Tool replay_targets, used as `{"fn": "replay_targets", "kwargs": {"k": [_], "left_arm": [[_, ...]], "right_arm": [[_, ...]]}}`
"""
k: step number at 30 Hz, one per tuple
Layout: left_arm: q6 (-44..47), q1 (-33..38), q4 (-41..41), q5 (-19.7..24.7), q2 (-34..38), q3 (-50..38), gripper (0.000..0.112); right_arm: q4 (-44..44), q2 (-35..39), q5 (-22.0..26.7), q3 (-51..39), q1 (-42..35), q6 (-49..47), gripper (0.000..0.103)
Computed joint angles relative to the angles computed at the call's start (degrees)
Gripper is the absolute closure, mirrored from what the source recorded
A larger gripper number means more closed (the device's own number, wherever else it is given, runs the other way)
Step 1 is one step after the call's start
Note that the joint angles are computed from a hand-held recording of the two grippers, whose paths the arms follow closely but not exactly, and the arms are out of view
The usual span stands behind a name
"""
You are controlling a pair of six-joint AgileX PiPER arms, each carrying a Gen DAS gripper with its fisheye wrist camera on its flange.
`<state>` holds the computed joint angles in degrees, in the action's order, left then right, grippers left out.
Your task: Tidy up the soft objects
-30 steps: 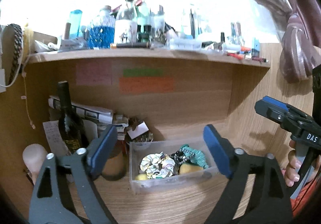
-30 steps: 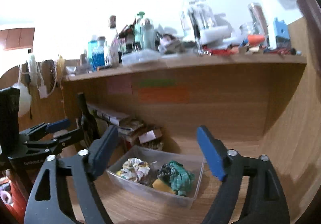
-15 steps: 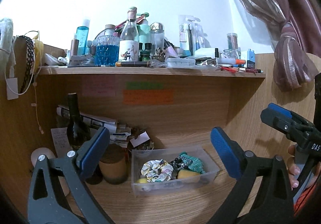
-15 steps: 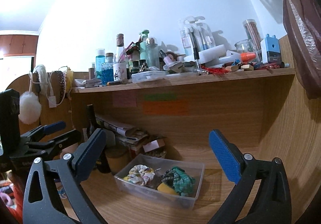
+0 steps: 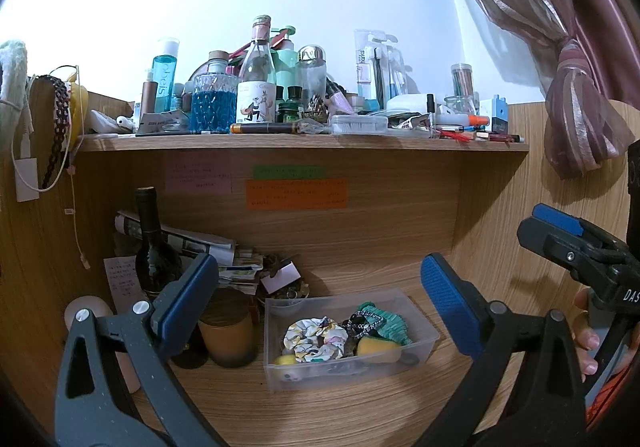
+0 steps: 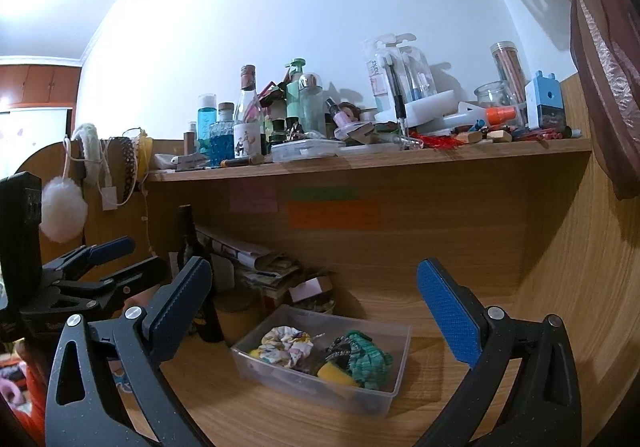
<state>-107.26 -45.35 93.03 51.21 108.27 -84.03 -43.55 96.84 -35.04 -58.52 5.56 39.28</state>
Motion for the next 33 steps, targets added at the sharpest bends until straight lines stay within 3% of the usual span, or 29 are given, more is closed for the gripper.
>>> {"fn": "replay_targets", "kwargs": {"k": [33], "left_arm": [[-1.9, 1.6, 2.3, -3.5, -1.6, 3.1, 0.009]], "right_arm": [[0.1, 0.6, 1.3, -0.2, 1.1, 0.5, 0.0]]}}
